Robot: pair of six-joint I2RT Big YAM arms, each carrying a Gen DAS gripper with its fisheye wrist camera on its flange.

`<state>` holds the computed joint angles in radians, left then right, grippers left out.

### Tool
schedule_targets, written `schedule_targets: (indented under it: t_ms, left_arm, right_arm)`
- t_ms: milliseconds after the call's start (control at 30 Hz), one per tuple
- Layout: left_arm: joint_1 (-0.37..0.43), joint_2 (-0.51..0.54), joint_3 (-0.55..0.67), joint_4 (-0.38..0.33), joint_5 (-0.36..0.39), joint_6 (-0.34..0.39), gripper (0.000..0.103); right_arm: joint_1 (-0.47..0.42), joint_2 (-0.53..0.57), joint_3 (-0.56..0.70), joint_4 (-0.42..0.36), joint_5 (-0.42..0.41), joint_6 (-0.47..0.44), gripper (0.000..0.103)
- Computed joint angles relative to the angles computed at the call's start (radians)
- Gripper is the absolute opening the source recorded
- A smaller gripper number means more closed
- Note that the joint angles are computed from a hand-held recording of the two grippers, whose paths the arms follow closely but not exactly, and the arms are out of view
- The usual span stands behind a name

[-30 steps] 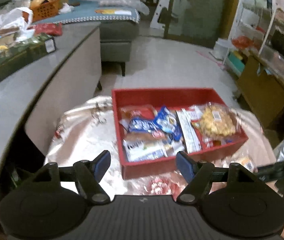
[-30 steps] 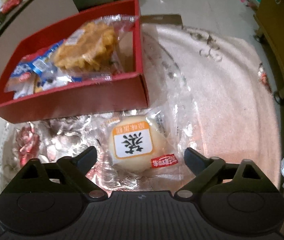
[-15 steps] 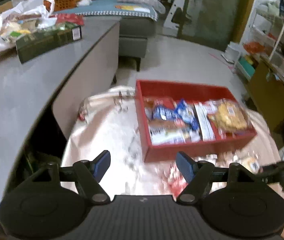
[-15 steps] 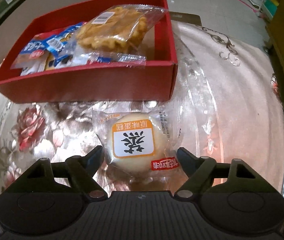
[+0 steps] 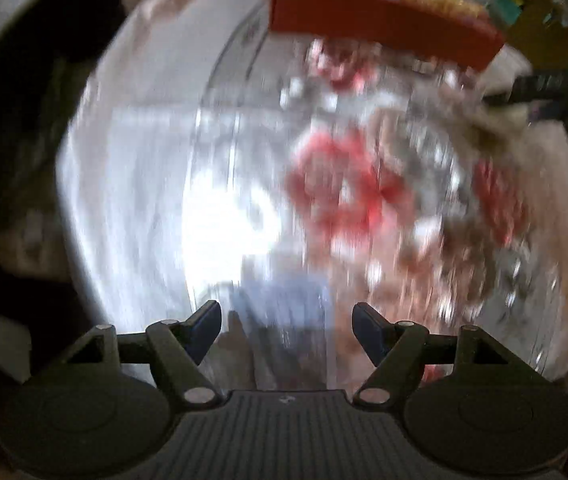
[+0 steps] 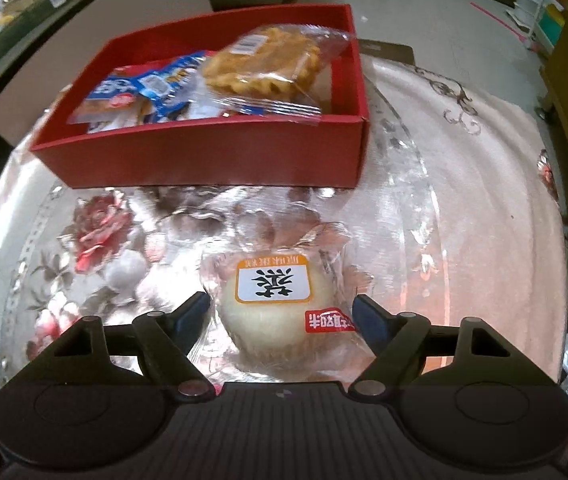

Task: Organize snacks
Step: 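Grasp the white printed snack packet with the left gripper while the right gripper lowers onto the bun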

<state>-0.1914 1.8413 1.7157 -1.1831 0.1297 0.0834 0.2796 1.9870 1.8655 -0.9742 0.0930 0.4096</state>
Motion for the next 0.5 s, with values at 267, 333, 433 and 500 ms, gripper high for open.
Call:
schedule_targets:
  t_ms: [267, 333, 433, 500]
  left_arm:
    - [-0.03, -0.001, -0.075, 0.018, -0.064, -0.076, 0.065]
    - [-0.034, -0.002, -0.096, 0.038, -0.075, -0.091, 0.063]
    - [-0.045, -0.014, -0.106, 0.064, -0.102, -0.084, 0.052]
    - [-0.043, -0.014, -0.098, 0.077, -0.089, -0.086, 0.047]
  right_arm:
    - [0.009, -0.035, -0.046, 0.035, -0.015, -0.025, 0.08]
    - [0.009, -0.031, -0.047, 0.026, -0.018, -0.031, 0.078]
    - [0.009, -0.029, -0.055, 0.025, -0.022, -0.032, 0.078]
    - [0.007, -0.031, -0.057, 0.03, -0.025, -0.033, 0.077]
